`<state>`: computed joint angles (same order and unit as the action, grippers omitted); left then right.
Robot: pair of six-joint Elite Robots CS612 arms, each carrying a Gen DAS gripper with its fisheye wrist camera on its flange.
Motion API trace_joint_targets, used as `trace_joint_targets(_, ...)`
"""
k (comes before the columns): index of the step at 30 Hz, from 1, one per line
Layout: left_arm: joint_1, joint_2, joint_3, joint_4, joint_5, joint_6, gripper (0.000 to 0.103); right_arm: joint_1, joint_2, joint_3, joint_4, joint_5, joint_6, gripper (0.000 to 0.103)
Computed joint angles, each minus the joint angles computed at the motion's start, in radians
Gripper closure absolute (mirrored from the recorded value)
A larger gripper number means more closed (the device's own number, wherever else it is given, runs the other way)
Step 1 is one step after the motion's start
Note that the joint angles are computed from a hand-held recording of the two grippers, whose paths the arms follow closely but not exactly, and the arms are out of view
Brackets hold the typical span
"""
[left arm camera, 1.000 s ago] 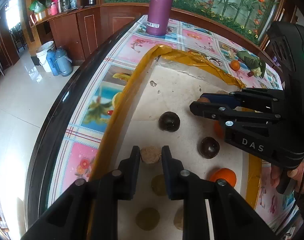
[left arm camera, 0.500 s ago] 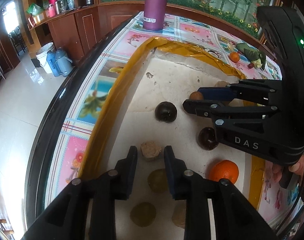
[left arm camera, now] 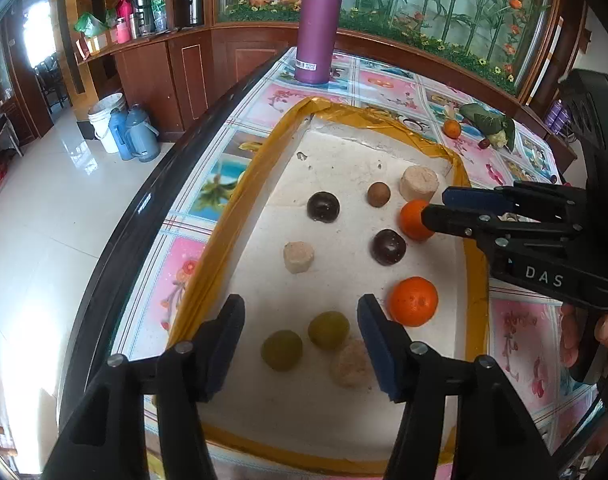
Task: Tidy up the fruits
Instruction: 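Lower both items into the tray and open both grippers, then move both open grippers back over the items on the table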
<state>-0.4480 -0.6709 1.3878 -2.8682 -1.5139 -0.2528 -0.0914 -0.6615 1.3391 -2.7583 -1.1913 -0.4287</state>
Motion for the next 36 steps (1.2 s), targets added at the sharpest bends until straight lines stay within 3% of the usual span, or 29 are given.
trace_joint_targets(11, -0.046, -0.031, 0.054, -0.071, -0.02, -0.03, 0.026, -0.062, -0.091, 0.183, -0.092, -0.007, 0.05, 0.066)
trace_joint_targets(14, -0.061, -0.036, 0.058, -0.074, -0.018, -0.034, 0.024, -0.086, -0.111, 0.232, -0.127, -0.013, 0.073, 0.049)
trace_joint_targets(17, -0.073, -0.039, 0.062, -0.075, -0.041, -0.043, 0.022, -0.112, -0.127, 0.277, -0.156, -0.017, 0.091, 0.048)
trace_joint_targets(22, -0.104, -0.04, 0.058, -0.055, -0.049, 0.009, 0.022, -0.154, -0.145, 0.332, -0.182, -0.022, 0.126, 0.048)
trace_joint_targets(31, -0.133, -0.035, 0.041, 0.003, -0.031, 0.036, 0.022, -0.199, -0.129, 0.316, -0.195, 0.029, 0.177, 0.048)
trace_joint_targets(36, -0.134, -0.034, 0.039, 0.037, -0.023, 0.02, 0.022, -0.187, -0.089, 0.246, -0.151, 0.092, 0.144, 0.048)
